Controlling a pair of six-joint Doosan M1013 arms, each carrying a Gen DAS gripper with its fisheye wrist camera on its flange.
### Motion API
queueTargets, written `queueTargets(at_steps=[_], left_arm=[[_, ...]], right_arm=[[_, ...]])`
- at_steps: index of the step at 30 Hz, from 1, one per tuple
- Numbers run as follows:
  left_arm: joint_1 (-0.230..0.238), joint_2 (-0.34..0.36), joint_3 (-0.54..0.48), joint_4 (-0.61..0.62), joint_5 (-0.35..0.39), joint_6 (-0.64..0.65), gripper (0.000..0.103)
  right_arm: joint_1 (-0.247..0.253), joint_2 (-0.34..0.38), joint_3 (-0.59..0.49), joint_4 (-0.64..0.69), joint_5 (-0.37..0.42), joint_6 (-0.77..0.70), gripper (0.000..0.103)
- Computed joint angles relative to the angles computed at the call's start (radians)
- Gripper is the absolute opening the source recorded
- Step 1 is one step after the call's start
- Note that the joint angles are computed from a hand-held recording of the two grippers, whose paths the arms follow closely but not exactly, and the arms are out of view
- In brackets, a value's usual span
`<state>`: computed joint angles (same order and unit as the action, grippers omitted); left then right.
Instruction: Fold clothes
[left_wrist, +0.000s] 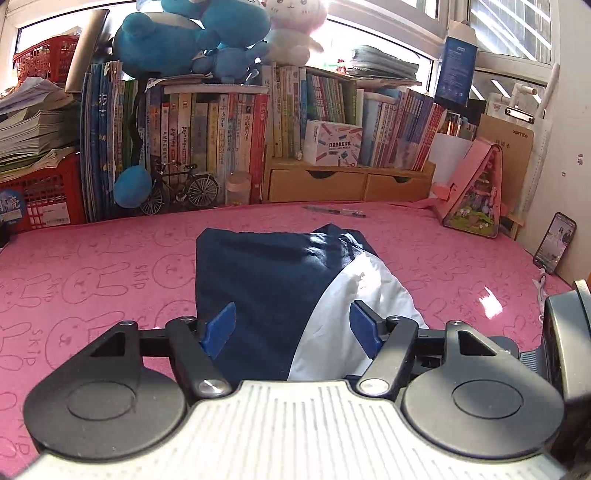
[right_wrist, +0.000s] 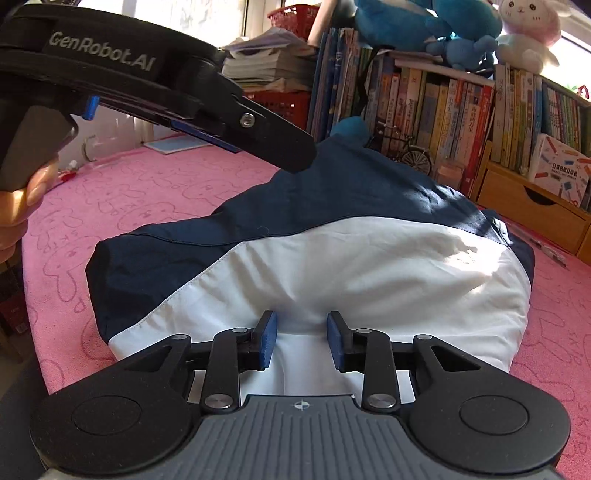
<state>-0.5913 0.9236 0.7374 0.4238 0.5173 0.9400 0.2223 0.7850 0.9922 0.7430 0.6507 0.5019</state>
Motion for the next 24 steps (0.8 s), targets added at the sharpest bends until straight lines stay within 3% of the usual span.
queueTargets(at_steps=[4, 7, 9, 15, 21, 24], left_arm=[[0.012, 0.164, -0.296, -0.053, 0.250, 0.108, 0.069], [0.020, 0.234, -0.416, -0.065, 0.332, 0.118, 0.076], [0.023, 0.252, -0.448, -0.072, 0.355, 0.107, 0.077], [0.025, 0.280, -0.491, -0.045, 0.384, 0.082, 0.085], [0.029, 0.270, -0.447, -0.018, 0.336, 0.028, 0.094], [0.025, 0.275, -0.450, 0.013, 0.335, 0.010, 0.097]], right_arm=[[-0.003, -0.006, 0.008, 0.003, -0.003, -0.011, 0.035], [-0.006, -0.011, 0.013, -0.002, -0.006, -0.012, 0.051], [-0.009, -0.015, 0.012, -0.033, -0.012, 0.018, 0.080], [-0.021, -0.004, -0.026, -0.089, 0.010, 0.118, 0.088], [-0.009, 0.009, -0.033, -0.144, -0.002, 0.131, 0.098], [-0.010, 0.022, -0.060, -0.154, 0.030, 0.166, 0.100]])
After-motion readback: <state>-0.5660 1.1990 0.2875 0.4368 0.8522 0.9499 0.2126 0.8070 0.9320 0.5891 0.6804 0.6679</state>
